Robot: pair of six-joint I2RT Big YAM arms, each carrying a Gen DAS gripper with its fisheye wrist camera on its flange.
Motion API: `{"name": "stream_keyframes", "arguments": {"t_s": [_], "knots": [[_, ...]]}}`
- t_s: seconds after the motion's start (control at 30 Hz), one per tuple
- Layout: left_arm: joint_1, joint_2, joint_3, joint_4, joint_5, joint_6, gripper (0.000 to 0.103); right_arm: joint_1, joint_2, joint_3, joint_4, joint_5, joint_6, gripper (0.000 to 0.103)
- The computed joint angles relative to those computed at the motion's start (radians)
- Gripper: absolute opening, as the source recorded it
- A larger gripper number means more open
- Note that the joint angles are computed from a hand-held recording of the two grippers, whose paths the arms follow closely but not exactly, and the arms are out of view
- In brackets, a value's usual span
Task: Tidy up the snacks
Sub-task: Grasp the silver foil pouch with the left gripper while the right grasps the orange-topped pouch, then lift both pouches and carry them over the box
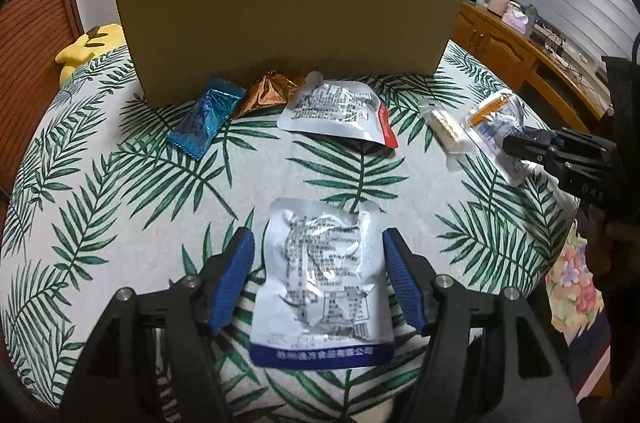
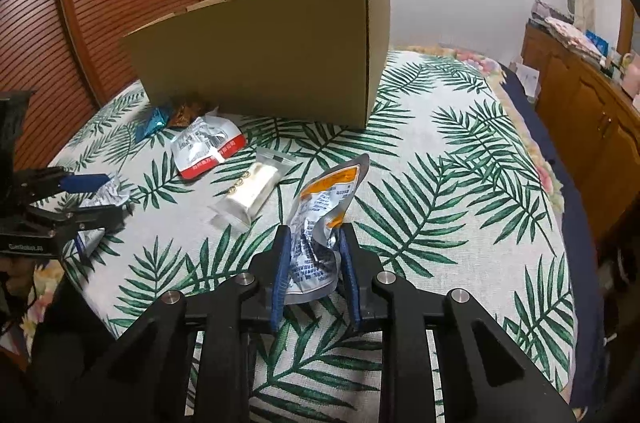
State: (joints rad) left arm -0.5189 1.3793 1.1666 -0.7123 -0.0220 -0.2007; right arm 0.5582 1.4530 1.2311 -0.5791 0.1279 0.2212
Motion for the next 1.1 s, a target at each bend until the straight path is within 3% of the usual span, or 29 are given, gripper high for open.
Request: {"name": "stream_keyframes", "arguments": {"t_s": [0.07, 0.1, 0.13, 0.53, 1.1], "knots": [[0.000, -0.007, -0.010, 0.007, -0.003, 0.004, 0.066, 0.002, -0.001, -0.001, 0.003, 0.005, 0.002, 0.022], [0.000, -0.012, -0.016, 0.011, -0.006, 0.006, 0.058, 0.003, -0.003, -0.002, 0.004, 0.007, 0.003, 0.022], [-0.003, -0.015, -0.020, 0.012, -0.022, 0.010, 0.057, 0.004, -0.006, -0.004, 0.008, 0.009, 0.005, 0.022], [0.027, -0.070, -0.076, 0.082, 0.018, -0.031, 0.056, 0.012, -0.030, -0.010, 0.023, 0.014, 0.013, 0.022], [0.039, -0.106, -0.037, 0.139, -0.016, -0.012, 0.056, 0.033, -0.047, 0.026, 0.029, 0.023, 0.008, 0.022]]}}
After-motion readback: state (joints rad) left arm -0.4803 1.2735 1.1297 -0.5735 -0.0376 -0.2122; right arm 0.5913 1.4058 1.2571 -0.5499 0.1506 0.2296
